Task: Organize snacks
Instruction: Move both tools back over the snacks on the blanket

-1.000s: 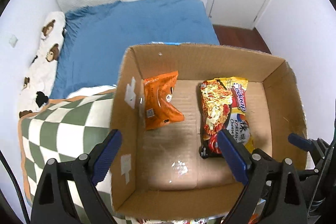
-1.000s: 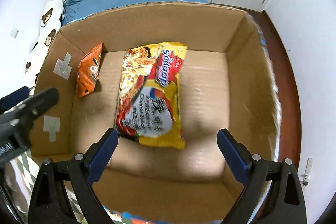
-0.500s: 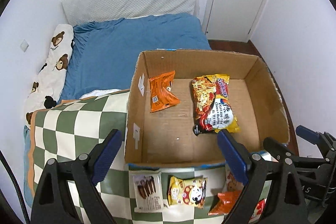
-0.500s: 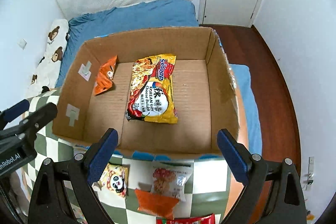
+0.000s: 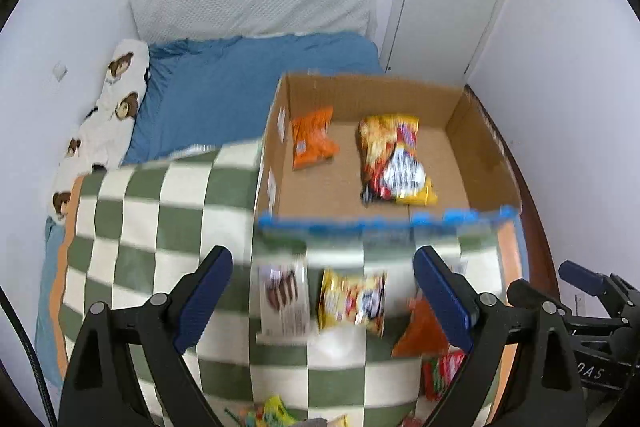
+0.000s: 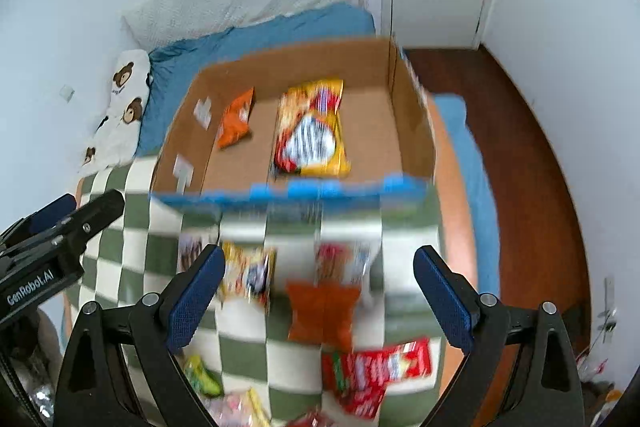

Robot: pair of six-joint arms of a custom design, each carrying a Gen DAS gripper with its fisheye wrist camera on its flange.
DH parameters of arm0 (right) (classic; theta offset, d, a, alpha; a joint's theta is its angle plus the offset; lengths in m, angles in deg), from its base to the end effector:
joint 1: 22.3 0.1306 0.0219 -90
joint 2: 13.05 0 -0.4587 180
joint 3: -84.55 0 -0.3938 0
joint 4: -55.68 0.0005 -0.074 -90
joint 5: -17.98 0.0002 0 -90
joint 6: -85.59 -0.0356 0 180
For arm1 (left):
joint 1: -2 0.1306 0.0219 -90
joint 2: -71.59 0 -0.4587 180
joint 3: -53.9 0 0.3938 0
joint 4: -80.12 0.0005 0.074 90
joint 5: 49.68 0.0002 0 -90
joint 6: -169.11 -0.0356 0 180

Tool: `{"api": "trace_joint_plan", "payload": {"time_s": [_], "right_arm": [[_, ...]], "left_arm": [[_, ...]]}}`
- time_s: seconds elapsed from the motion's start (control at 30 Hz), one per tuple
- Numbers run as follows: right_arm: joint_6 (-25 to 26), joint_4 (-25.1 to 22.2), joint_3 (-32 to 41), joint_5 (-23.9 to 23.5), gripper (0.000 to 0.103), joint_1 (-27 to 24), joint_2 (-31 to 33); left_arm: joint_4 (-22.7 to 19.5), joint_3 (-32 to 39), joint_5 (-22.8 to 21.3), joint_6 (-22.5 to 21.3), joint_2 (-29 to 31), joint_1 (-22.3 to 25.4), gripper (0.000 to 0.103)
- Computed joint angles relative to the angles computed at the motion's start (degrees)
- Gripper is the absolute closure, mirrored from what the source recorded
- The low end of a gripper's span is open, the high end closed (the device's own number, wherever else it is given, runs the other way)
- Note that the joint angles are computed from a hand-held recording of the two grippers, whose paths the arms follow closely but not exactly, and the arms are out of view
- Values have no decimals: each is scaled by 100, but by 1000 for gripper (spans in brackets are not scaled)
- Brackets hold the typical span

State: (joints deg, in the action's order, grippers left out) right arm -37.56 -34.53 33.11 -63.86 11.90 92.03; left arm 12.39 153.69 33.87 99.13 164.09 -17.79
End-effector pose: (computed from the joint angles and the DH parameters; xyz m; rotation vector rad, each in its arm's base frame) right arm 0.4542 0.3020 0.6300 0.0150 2.7224 0.1492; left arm 0.4588 -0.1614 0.5436 -0.0442 2.6175 -0.0964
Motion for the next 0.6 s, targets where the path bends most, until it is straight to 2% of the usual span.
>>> {"api": "trace_joint_plan", "payload": {"time_s": [0.13, 0.23, 0.4, 0.5, 0.6], "right_arm": [[-474, 216, -1148, -397, 6, 89, -528], [-963, 509, -2149, -907, 6, 133, -944], [-1606, 827, -3450, -1444, 6, 335, -1502], [-1894, 925, -3980, -1681, 6, 442, -1723], [-2181, 1018, -4402, -1810, 6, 557, -1931]], "left_arm": [[-102, -743, 162, 164, -363, -54, 10], [-189, -1306, 188, 44, -594, -201, 10], [-450, -2166, 171, -793, -846, -705, 10], [-628, -2570, 101, -1284, -866, -1087, 10], [-733, -2887, 72, -1536, -837, -1474, 10]]}}
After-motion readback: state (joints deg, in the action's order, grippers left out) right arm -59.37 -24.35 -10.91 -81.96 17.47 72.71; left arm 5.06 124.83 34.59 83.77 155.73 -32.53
